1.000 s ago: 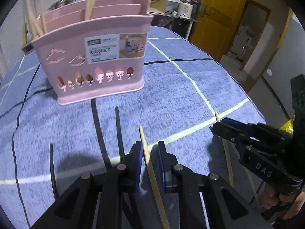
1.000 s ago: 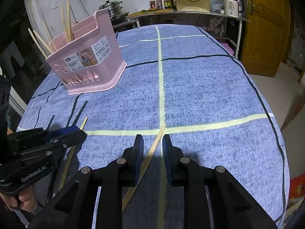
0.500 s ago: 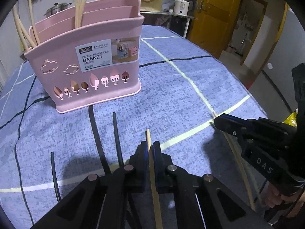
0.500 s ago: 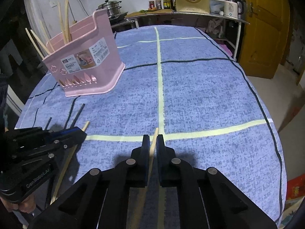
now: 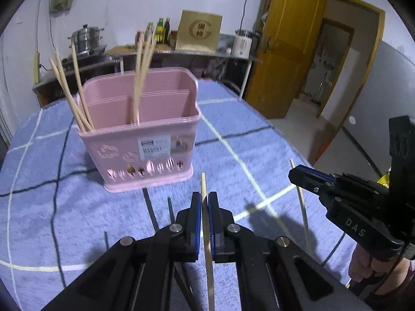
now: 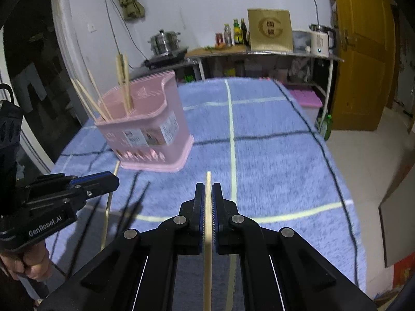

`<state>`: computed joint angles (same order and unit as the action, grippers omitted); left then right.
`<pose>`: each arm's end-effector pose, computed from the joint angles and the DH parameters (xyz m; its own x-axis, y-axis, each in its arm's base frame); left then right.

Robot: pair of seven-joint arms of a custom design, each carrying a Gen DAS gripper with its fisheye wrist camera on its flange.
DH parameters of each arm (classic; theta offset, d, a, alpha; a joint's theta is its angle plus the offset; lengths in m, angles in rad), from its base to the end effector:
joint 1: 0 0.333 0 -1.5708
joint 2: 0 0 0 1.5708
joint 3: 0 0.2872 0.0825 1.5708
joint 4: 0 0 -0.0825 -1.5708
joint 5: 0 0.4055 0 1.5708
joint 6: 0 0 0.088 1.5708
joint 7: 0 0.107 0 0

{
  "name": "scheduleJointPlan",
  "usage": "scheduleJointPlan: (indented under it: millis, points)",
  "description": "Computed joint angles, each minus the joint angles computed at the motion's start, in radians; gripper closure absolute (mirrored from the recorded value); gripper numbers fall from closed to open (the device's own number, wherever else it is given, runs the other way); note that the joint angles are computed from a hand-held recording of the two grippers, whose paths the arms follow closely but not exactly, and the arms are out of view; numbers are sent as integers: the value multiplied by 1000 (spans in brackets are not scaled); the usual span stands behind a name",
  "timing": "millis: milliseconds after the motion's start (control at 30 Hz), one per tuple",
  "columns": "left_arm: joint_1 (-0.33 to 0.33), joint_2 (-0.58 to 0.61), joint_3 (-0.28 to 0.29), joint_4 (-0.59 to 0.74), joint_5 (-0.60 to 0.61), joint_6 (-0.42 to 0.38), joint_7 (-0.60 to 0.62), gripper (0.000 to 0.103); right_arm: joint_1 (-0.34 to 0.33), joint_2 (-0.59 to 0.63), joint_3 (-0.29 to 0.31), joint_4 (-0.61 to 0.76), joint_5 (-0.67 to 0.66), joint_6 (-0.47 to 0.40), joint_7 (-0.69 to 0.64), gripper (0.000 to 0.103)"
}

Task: Organize utensils
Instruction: 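Lift both chopsticks upright and carry them over the pink basket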

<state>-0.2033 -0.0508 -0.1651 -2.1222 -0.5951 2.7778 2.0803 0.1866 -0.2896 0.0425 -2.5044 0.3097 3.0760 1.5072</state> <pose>0.5646 -0.1925 0.4706 -0.4445 -0.8788 0.1734 -0.6968 0.2176 -0.6834 0.4993 0.0917 0.4484 0.0797 -0.9794 -0.1856 -0.6700 0.0852 -0.7374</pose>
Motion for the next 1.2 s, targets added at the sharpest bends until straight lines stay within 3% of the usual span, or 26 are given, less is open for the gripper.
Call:
scheduleJointPlan:
  millis: [367,867,1200]
  points:
    - [-46,-92,48,-21,-110,35,103,98,-49,-86,67,-29,-53,83,24,98]
    - [-92,-155,93,-63,-138,37,144,98,23,-130,18,-63,-23,110,-30,98]
    - [-97,-183,122,-61,-121,22,158,98,113,-124,-54,-41,19,126,-103,98]
